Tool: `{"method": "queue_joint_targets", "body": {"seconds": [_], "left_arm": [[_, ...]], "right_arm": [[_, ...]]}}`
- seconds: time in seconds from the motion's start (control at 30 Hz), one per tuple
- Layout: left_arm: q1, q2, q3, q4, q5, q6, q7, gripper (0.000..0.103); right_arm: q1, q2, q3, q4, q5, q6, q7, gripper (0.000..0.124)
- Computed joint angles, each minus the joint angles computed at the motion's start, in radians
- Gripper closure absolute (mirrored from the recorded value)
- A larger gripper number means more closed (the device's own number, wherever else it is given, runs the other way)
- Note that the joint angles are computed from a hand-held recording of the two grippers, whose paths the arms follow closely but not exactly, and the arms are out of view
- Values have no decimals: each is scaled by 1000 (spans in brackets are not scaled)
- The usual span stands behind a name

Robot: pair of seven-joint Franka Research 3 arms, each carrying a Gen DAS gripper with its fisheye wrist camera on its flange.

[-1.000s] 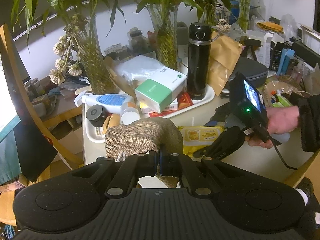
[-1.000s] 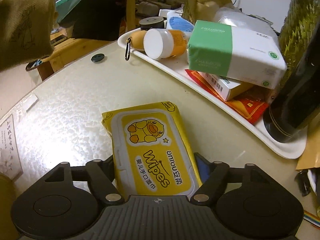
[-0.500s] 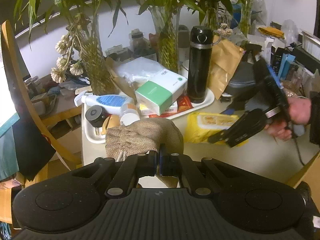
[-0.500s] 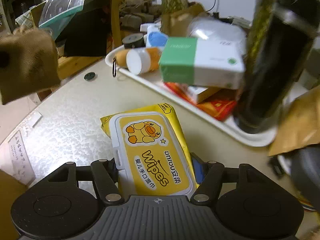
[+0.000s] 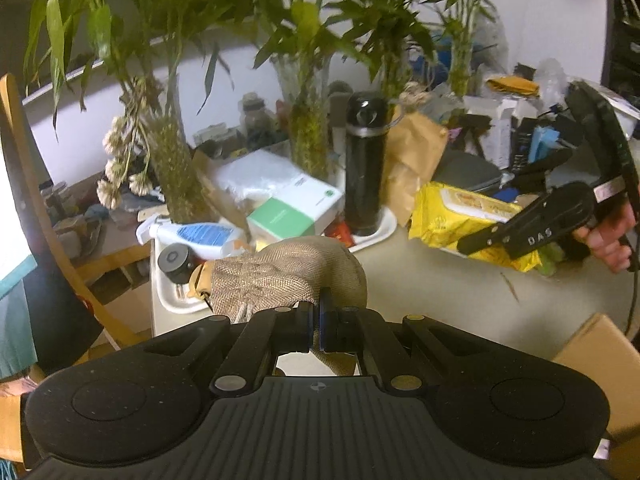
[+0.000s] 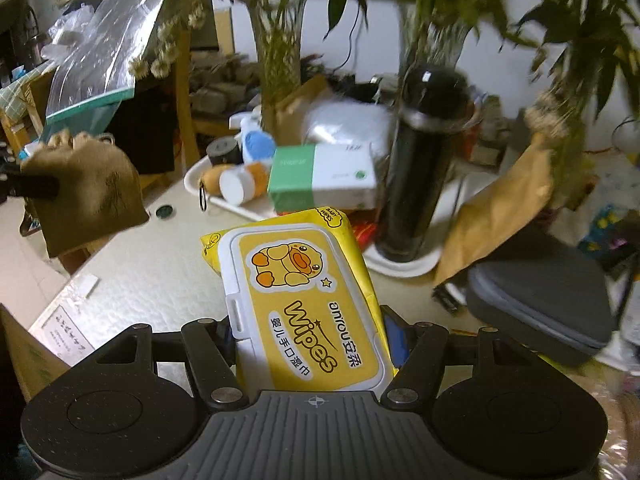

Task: Organize soft objects
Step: 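Carry the burlap pouch and yellow wipes pack with both tools over the box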

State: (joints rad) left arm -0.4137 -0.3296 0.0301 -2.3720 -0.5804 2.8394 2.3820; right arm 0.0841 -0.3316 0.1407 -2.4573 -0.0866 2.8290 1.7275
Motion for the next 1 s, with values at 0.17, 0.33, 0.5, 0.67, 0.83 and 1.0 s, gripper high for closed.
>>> {"method": "queue_joint_targets", "body": {"seconds": [0.17,0.33,0.5,0.67,0.83,1.0], "left_arm": [[-20,-85,9,-35,6,-29,7,100],[-39,-172,21,-62,34,-75,-21,100],[-7,-247,-22,-94,145,-112,-132,100],[-42,-316,-4,-124,204,-163,-185,100],[-85,-387,18,-156,222,-209,-208,100],[-122,-442,43,-179,209,-271,-209,100]], "right_arm": [[-36,-105,55,-17,-64,-63,84,55],[-16,-204,70,-47,-52,-116,117,55],[0,-294,100,-69,-41,-165,146,55],[27,-367,121,-83,-25,-206,169,55],[45,-439,139,-110,-14,-240,191,55],[56,-504,151,-137,-5,-272,209,55]]}}
